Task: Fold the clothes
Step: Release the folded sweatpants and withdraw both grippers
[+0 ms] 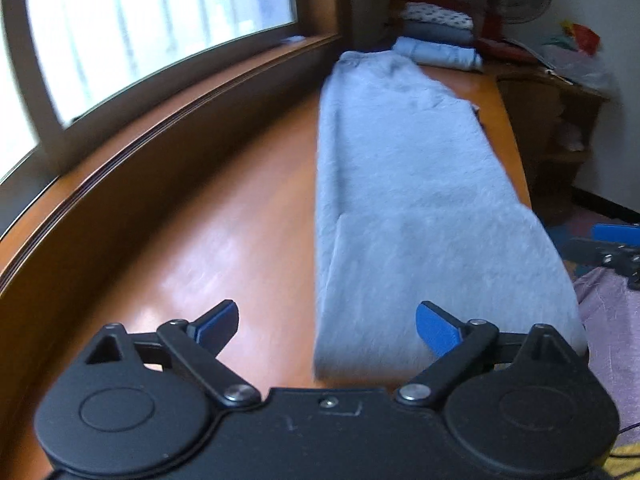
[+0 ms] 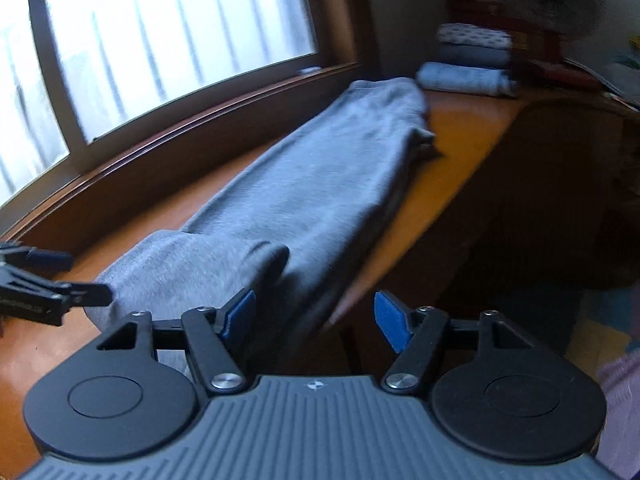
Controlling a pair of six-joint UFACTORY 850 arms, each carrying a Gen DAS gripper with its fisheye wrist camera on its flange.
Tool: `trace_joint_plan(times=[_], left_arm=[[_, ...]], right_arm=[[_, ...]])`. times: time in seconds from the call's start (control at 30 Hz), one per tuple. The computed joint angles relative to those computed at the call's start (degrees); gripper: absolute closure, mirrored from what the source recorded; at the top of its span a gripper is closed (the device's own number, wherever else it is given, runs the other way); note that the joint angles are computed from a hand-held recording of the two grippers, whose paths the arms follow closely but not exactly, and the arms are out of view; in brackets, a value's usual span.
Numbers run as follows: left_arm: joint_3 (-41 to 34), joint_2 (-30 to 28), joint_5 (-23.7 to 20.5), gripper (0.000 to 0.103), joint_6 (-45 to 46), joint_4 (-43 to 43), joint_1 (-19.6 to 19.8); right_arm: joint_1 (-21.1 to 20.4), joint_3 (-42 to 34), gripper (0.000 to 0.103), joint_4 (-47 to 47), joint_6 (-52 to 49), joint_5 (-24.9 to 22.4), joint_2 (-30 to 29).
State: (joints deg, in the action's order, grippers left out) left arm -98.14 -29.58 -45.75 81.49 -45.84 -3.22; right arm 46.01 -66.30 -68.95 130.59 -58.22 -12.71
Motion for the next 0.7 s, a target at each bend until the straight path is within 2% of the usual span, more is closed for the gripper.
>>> trace_joint_plan(times=[0.2,0.37,0.47,0.7], left_arm=[[4.7,2.8,0.0,0.007,-0.5,0.7,1.6],[8.2,4.7,0.5,0.007,-0.7,2.8,1.5],[9.8,5.6,1.2,0.007,-1.7,4.6,1.5],[12.1,7.0,1.1,0.007,-0.9,5.9,3.1]], right_arm=[[3.8,-1.0,0.033,2.8,2.3,-3.6,-1.0],[6.1,-3.3,0.032,3.9,2.0,-4.6,-3.0],[7.0,-4.3,0.029,4.6,2.0,-4.1,-4.2],[6.4,-5.1,0.029,3.6,3.8,0.1,-5.2]])
